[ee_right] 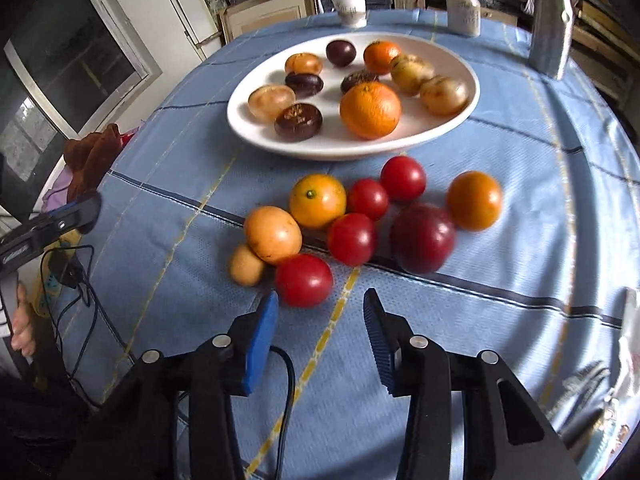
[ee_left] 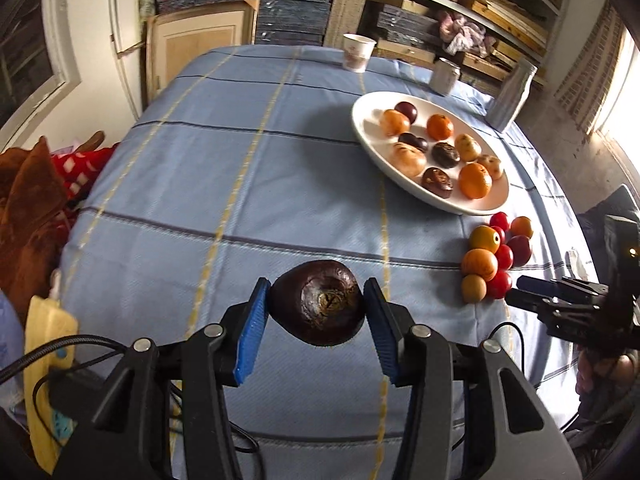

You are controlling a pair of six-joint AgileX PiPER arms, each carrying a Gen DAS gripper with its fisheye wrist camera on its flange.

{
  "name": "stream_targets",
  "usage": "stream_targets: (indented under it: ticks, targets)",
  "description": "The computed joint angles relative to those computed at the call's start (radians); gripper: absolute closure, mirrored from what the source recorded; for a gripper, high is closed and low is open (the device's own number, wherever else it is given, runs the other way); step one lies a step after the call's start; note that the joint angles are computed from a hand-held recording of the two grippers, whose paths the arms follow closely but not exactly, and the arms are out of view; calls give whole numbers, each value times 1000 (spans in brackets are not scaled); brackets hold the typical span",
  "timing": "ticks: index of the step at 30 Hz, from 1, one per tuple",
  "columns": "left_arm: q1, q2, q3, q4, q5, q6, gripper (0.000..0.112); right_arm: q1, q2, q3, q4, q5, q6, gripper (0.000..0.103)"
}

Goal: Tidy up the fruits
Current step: 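Carry the plum toward the plate with the left tool while the right tool grasps a red tomato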

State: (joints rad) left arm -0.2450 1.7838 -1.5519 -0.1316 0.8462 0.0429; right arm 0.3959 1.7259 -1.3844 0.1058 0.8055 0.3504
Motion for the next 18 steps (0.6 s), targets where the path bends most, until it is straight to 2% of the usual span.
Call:
stream_targets:
  ticks: [3, 10, 18]
  targets:
    - [10, -26, 27, 12, -4, -13, 65, -5, 21, -14, 29, 0, -35, 59]
    - [14, -34, 40, 14, 0, -20, 65, 5, 66, -50, 68, -7, -78, 68]
    - [-20, 27, -38, -3, 22, 4, 65, 0, 23, -8, 64, -10, -77, 71]
